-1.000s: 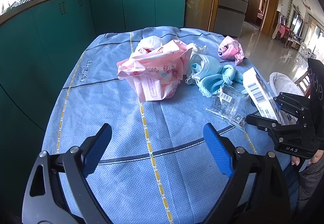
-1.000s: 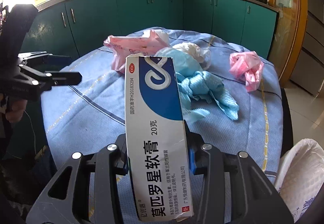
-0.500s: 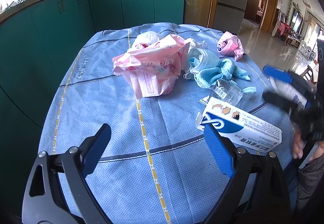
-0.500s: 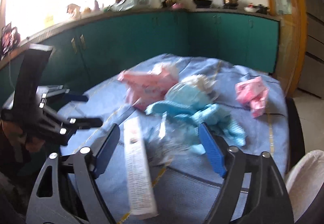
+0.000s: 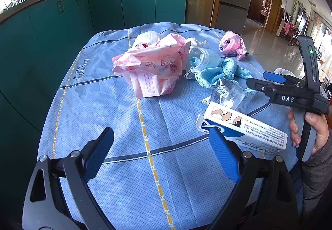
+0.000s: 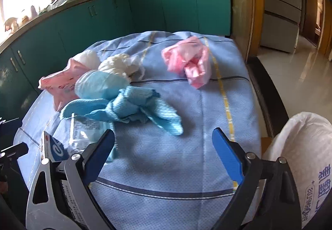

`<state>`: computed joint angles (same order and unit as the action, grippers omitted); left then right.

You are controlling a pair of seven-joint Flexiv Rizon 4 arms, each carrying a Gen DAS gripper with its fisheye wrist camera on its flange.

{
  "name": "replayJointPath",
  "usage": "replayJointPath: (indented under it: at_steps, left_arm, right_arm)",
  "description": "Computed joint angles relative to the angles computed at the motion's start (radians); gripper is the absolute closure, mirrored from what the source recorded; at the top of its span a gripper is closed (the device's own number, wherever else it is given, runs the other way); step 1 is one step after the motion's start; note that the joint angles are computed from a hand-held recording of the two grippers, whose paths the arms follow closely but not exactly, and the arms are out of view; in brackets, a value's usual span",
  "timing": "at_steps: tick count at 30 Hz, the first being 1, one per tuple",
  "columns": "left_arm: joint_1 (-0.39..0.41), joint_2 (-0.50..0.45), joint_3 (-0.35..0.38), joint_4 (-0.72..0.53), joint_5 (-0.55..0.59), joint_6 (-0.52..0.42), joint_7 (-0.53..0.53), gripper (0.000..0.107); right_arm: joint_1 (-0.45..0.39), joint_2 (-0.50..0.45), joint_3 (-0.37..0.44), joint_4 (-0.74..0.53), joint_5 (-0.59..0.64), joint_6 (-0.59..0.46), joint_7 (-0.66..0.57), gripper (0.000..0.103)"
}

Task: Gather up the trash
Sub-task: 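Grasp the clear plastic bag with the right gripper while the left reaches the ointment box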

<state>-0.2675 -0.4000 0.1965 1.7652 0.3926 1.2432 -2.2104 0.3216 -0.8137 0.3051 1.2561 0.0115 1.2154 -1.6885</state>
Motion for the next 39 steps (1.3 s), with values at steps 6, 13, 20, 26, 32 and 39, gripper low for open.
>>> replayJointPath:
  at_steps: [6, 13, 20, 26, 32, 39]
  left_arm:
    - [0.003, 0.003, 0.0, 0.007, 0.0, 0.004, -0.006, 0.014]
    - [-0.004, 0.001, 0.001, 0.003, 0.005, 0.005, -0.003, 0.014]
    - [-0.014, 0.013, 0.02, 0.003, 0.036, 0.002, -0.05, 0.014]
    - [0.003, 0.008, -0.004, 0.005, 0.023, 0.004, -0.031, 0.014]
    - [0.072, 0.001, -0.123, 0.05, -0.127, 0.067, 0.174, 0.014]
    - [-0.049, -0.027, -0.046, -0.011, -0.052, 0.008, 0.25, 0.014]
  right_arm:
    - [-0.022, 0.002, 0.054, -0.007, 0.024, -0.056, -0.078, 0.052]
    - [-0.037, 0.026, 0.061, 0.016, 0.088, -0.062, -0.142, 0.084]
    - [-0.074, 0.058, 0.074, 0.058, 0.14, -0.01, -0.174, 0.085]
    - [-0.096, 0.065, 0.086, 0.057, 0.159, -0.001, -0.177, 0.084]
    - [-0.084, 0.066, 0.073, 0.058, 0.156, -0.011, -0.179, 0.059]
    - [-0.121, 0.055, 0.166, 0.037, 0.192, -0.043, -0.292, 0.023]
